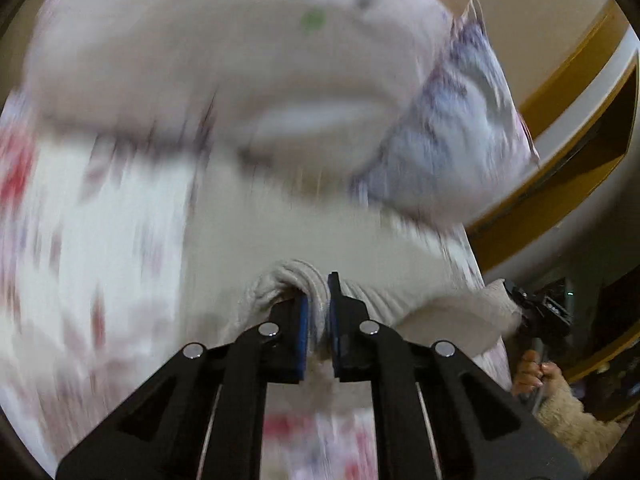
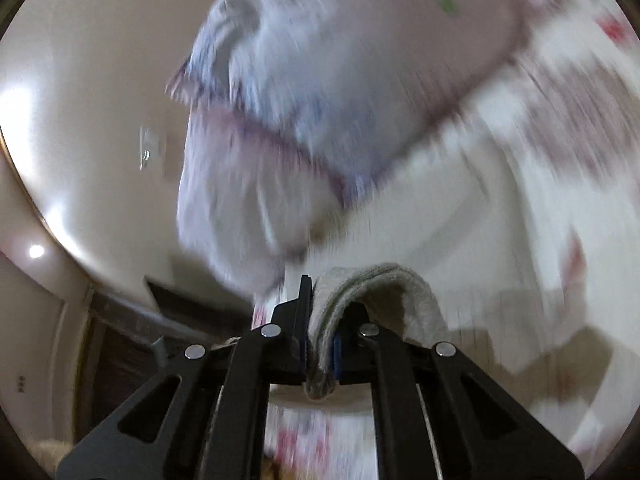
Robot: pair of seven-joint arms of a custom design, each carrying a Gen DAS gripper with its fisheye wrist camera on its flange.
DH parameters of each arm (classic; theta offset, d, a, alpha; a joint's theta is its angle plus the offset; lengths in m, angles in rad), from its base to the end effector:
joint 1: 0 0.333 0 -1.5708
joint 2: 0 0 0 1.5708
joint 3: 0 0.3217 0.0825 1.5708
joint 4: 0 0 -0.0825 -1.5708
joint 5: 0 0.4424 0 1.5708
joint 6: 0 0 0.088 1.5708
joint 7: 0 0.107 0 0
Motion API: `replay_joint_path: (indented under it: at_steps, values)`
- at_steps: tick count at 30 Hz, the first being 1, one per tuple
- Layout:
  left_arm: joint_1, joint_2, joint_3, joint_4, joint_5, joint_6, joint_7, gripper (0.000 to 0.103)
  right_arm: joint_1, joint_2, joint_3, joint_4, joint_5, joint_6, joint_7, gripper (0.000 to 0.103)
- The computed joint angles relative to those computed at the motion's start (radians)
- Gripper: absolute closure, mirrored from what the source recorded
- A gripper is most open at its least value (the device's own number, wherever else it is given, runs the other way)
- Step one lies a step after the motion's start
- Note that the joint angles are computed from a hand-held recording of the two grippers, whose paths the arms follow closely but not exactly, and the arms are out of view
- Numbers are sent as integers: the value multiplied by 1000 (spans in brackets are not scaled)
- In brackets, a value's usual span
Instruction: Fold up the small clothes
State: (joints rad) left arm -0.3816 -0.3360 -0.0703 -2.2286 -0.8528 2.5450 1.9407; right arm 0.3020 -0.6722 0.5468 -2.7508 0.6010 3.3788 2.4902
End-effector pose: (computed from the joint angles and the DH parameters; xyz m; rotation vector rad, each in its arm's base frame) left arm 0.4987 -0.2350 0.5663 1.6832 -2.1980 1.3312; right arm 0.3130 0.2830 0.5123 -0.8588 1.6793 0.0156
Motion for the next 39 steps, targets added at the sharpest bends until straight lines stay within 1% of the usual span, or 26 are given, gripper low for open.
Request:
replay_joint_path:
  at_steps: [1, 2, 3, 4, 5, 6, 7, 8, 9, 10, 11, 12, 15, 16, 17, 20, 23, 27, 30, 31, 33, 34, 36, 37, 38, 39]
  values:
    - [6, 53, -8, 50, 16, 21, -16, 85, -72, 58, 9, 52, -10, -25, -11, 89]
    - [39, 127, -41, 120, 55, 39, -76, 71, -112, 88, 15, 82, -16, -60, -11, 63]
    - [47, 165, -38, 157, 106, 25, -124, 62, -168, 95, 40, 107, -21, -129, 4, 26]
    - [83, 196, -64, 181, 227, 19, -243, 45, -220, 90, 67, 114, -66, -176, 90, 20]
    - [106, 199, -77, 177, 305, 9, -311, 36, -236, 79, 98, 107, -42, -168, 110, 21]
    - [117, 204, -81, 175, 338, -2, -336, 35, -218, 84, 104, 97, -12, -125, 96, 21]
    - [121, 202, -69, 156, 309, -22, -303, 35, -221, 59, 124, 81, -34, -139, 110, 20]
    - [125, 208, -63, 152, 287, -43, -286, 36, -250, 23, 159, 74, -52, -187, 127, 20]
    - [131, 221, -59, 155, 266, -71, -273, 38, -251, 0, 170, 61, -77, -221, 152, 20]
    - [140, 241, -56, 158, 244, -108, -273, 46, -216, 0, 157, 40, -62, -227, 159, 20]
    - [148, 244, -57, 151, 216, -127, -266, 52, -191, 14, 145, 29, -57, -214, 180, 20]
    - [154, 259, -58, 154, 177, -141, -253, 53, -177, 32, 141, 22, -53, -195, 204, 20]
    - [167, 290, -72, 165, 55, -161, -197, 58, -144, 11, 151, -31, -46, -152, 282, 20]
    - [167, 288, -84, 153, 17, -124, -177, 59, -132, 4, 148, -45, -51, -140, 297, 20]
    - [170, 285, -87, 143, -17, -130, -162, 69, -124, 3, 150, -53, -59, -128, 312, 20]
    - [179, 296, -96, 142, -130, -131, -190, 82, -59, -1, 86, -84, -89, -100, 325, 20]
    - [167, 243, -100, 109, -287, -112, -141, 85, -29, -72, 44, -123, -122, -150, 328, 20]
    - [90, 203, -125, 163, -480, -121, -38, 87, -16, -207, -5, -174, -188, -254, 329, 20]
    - [25, 277, -169, 279, -610, -153, 35, 89, -10, -309, -40, -216, -232, -322, 338, 20]
    - [5, 320, -193, 328, -632, -157, 40, 88, -10, -333, -59, -225, -248, -346, 337, 20]
    - [-29, 438, -246, 448, -629, -179, 27, 75, -4, -351, -106, -234, -280, -372, 323, 20]
    - [-32, 495, -268, 497, -662, -221, 28, 70, 8, -343, -148, -235, -294, -376, 303, 20]
    - [-12, 543, -310, 516, -782, -283, 10, 68, 41, -321, -225, -234, -302, -370, 272, 20]
    - [1, 521, -317, 484, -830, -273, 34, 58, 81, -299, -288, -239, -294, -339, 236, 19]
    - [3, 491, -312, 454, -821, -234, 47, 42, 120, -282, -342, -242, -284, -313, 201, 14]
    - [1, 444, -299, 413, -755, -163, 31, 36, 160, -259, -394, -240, -271, -291, 165, 7]
